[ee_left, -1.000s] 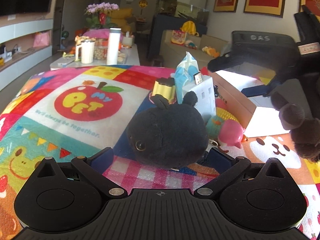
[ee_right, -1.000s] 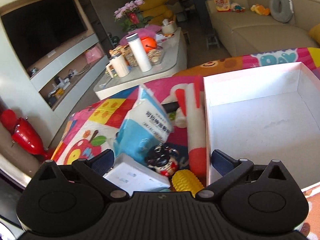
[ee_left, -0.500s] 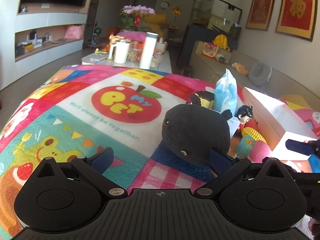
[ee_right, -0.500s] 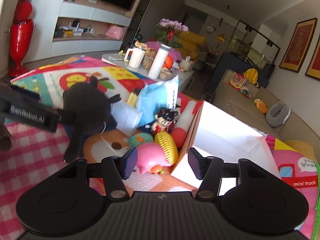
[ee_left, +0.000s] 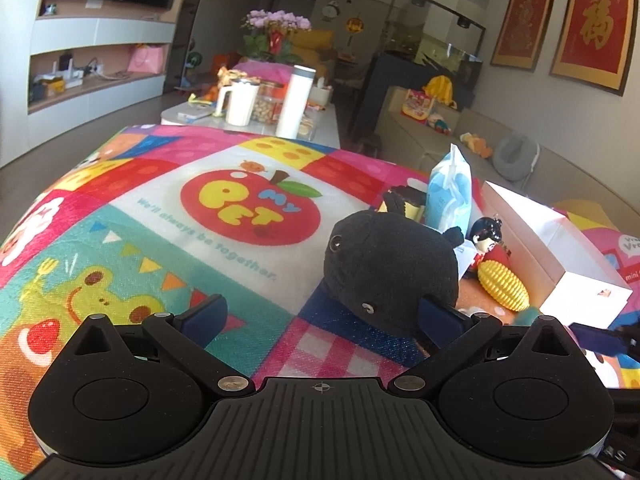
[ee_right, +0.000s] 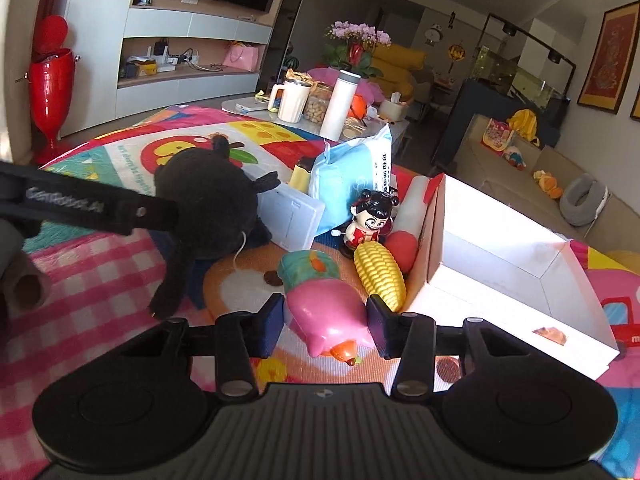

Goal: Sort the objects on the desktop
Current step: 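Close the left gripper on the dark grey plush cat while the right gripper grasps the pink pig toy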

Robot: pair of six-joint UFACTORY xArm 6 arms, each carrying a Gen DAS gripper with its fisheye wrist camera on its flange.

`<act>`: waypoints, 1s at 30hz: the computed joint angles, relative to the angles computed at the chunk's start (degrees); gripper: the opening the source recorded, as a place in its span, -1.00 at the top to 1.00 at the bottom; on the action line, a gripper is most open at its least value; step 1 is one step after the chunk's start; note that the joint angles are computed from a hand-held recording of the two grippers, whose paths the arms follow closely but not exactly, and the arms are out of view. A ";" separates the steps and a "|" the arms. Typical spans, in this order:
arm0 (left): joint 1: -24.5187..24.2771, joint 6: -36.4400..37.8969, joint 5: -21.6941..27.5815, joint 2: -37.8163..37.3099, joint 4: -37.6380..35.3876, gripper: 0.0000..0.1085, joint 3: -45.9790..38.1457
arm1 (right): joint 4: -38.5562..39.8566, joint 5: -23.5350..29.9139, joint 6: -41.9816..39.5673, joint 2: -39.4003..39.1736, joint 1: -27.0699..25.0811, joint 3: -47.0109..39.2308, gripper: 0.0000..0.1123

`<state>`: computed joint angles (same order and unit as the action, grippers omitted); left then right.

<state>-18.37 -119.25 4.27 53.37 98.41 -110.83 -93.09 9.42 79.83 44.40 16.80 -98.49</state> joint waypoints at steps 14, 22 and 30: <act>-2.28 14.54 3.83 -0.56 -7.68 -0.90 1.13 | -26.05 2.95 32.37 -16.39 -1.82 20.77 0.13; -4.30 39.37 1.71 3.56 -26.08 -0.90 -2.95 | -33.48 3.75 42.03 -16.43 -2.24 21.04 -0.24; -4.77 50.26 1.24 6.59 -36.98 -0.90 -7.82 | -37.57 7.08 55.81 -18.17 -7.39 19.24 -0.58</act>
